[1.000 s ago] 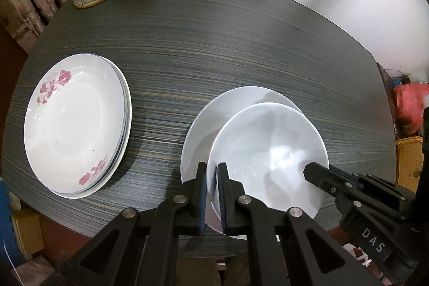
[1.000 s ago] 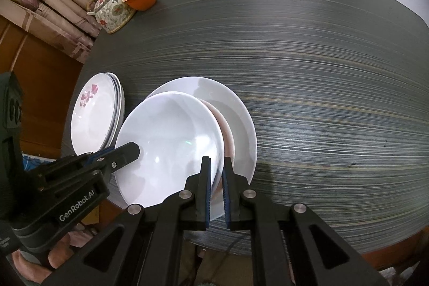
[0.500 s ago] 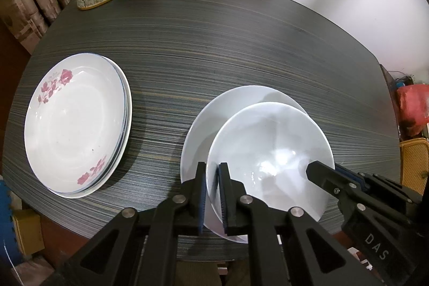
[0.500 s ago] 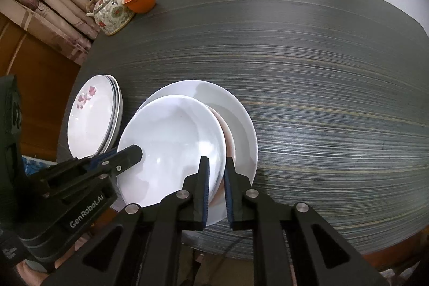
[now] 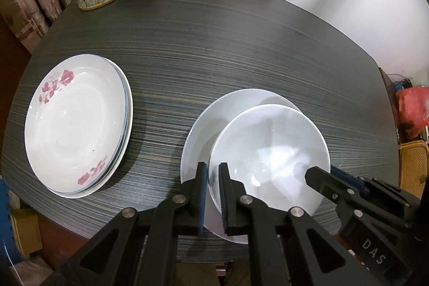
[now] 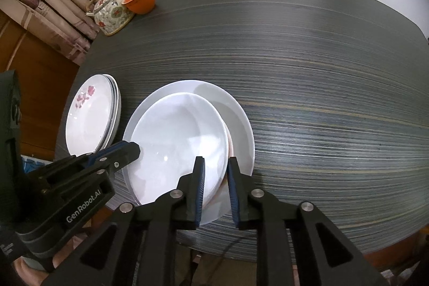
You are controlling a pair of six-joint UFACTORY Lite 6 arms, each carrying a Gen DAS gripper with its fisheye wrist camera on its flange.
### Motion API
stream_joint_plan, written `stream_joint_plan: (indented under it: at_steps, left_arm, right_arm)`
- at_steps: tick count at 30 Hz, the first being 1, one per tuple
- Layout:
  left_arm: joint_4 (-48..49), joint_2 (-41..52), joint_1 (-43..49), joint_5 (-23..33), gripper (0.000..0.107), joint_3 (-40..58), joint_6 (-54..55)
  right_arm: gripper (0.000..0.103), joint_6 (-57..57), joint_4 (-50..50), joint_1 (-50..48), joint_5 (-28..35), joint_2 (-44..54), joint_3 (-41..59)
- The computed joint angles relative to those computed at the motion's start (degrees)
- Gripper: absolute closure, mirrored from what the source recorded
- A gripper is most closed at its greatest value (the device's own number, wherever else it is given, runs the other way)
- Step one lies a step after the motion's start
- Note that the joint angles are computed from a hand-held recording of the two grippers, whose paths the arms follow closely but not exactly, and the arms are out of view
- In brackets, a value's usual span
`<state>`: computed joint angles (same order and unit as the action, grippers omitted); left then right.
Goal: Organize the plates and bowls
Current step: 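Lower the red-patterned bowl into the nested bowls with the right gripper, then open the right gripper and release the red-patterned bowl, then move the right gripper to the rim of the bowl stack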
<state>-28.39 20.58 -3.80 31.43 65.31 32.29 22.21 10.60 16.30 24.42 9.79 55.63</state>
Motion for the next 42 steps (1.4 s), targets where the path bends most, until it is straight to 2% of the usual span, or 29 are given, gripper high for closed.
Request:
stream_joint_plan:
  at_steps: [13, 16, 18, 20, 23, 26, 42]
  left_arm:
    - [-3.97, -3.41, 2.40, 2.22, 0.097, -1.31, 5.17]
    - [-4.12, -3.93, 2.93, 2.66, 0.090, -1.41, 5.22]
    - [-3.58, -3.86, 3.23, 3.23, 0.089, -0.88, 4.48]
    - [-3.52, -3.81, 3.82, 3.86, 0.088, -0.61, 4.31]
    - [-3.51, -3.51, 4.89, 4.44, 0.080, -0.30, 4.22]
    - [-3.58, -3.31, 6.10, 4.95, 0.079, -0.15, 4.00]
    - [-11.89, 4.44, 13.84, 14.80, 0.075, 5.61, 6.20]
  right_arm:
    - [0.078, 0.04, 0.69, 0.56, 0.05, -1.24, -0.87]
    - [0.076, 0.34, 0.57, 0.79, 0.11, -1.94, -1.25]
    - [0.075, 1.04, 0.26, 0.97, 0.09, -2.61, -1.53]
    - [0.070, 1.26, 0.25, 1.02, 0.02, -3.35, -1.90]
    - [0.065, 1.36, 0.34, 0.63, 0.01, -4.79, -2.86]
    - [0.065, 0.73, 1.07, 0.07, 0.04, -5.90, -3.74]
    - [0.062, -9.54, 10.53, -7.90, -0.12, -11.93, -9.65]
